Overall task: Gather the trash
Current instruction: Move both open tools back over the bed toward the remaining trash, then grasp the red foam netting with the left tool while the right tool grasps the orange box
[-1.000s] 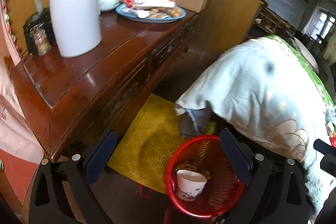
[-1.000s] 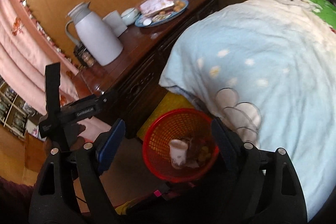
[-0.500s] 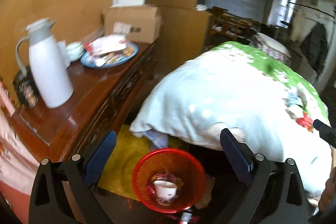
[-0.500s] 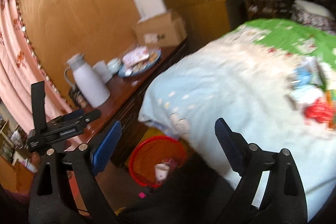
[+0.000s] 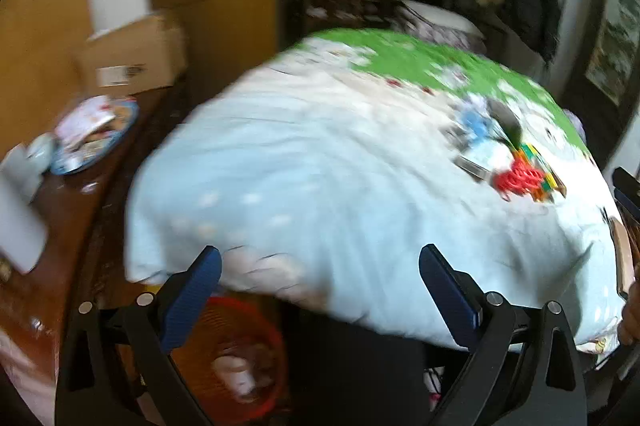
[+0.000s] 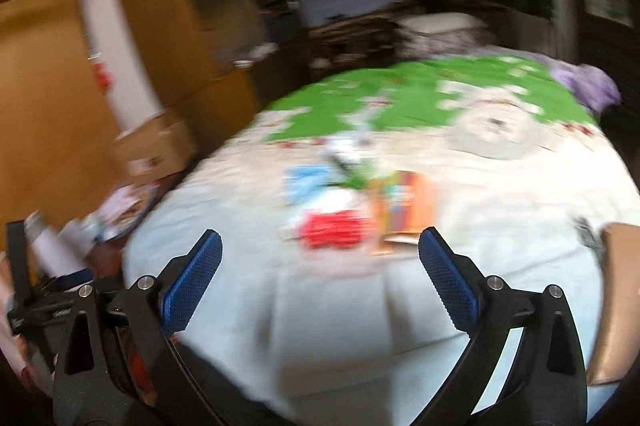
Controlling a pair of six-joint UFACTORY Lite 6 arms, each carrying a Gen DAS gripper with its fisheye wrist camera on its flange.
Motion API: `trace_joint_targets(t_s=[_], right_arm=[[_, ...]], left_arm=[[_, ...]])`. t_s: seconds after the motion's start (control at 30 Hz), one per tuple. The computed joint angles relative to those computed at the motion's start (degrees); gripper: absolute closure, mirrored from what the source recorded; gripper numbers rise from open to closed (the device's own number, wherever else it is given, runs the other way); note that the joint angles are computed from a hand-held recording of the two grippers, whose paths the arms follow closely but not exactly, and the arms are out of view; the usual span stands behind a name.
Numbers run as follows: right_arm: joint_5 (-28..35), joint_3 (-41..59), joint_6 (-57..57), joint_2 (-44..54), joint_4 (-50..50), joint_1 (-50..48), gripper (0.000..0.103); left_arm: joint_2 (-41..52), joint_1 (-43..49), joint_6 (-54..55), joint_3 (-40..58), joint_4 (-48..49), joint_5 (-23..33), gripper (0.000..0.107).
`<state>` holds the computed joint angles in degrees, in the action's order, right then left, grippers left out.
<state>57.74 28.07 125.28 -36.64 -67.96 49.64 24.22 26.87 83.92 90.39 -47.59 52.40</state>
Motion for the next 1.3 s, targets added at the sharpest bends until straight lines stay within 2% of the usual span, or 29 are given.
trace_joint_targets(t_s=[0.17, 0.23, 0.4, 0.57, 0.7, 0.8, 0.9, 1.0, 1.1, 1.2, 1.3], right_arm=[[-9.61, -8.3, -5.03, -4.09, 1.56, -18.09, 0.008], [-11.27, -9.87, -5.01, -3.45, 0.89, -21.66, 0.008], [-12.45, -11.53, -3.98, 0.84, -2.35, -26.45, 0.008], [-24.28, -11.73, -7.67, 3.12, -0.89, -38.01, 0.008], [-26.49, -14.94, -5.41, -1.28, -1.18, -39.93, 0.008], [-28.9, -15.12, -5.68, -0.8, -1.52, -41.85, 0.008], [-29.74, -15.04, -5.71, -0.68, -1.61, -42.38, 0.008], [-30.6, -15.59, -5.2, -1.62, -2.23, -42.97, 0.008], [-30.97, -16.21, -4.9, -2.82, -2.43, -43.17, 0.008], [-31.13, -16.32, -4.66, -2.97, -2.73, -43.32, 0.008], [-30.91, -16.35, -4.66, -3.06, -2.6, -43.07, 0.008]], left_arm=[[0.25, -12.84, -2.58, -4.8, 1.83, -6.13, 0.01], [0.44, -16.4, -3.08, -5.7, 1.78, -7.08, 0.01], [0.53, -25.96, -3.6, -7.96, -0.07, -11.91, 0.01], [2.55, -33.21, -5.82, -6.42, 0.14, -13.71, 0.01], [4.69, -37.59, -6.55, -5.25, -0.96, -15.9, 0.01], [8.51, -40.73, -11.73, -1.97, 1.47, -17.63, 0.01], [8.43, -41.2, -11.85, -2.95, 2.31, -21.12, 0.01], [9.23, -38.17, -11.14, -1.19, 2.89, -21.57, 0.01], [11.53, -34.01, -13.29, 2.63, 5.93, -24.49, 0.01], [16.5, -29.33, -18.92, 11.13, 10.58, -21.53, 0.01], [16.99, -26.23, -17.77, 13.34, 8.59, -17.66, 0.01]])
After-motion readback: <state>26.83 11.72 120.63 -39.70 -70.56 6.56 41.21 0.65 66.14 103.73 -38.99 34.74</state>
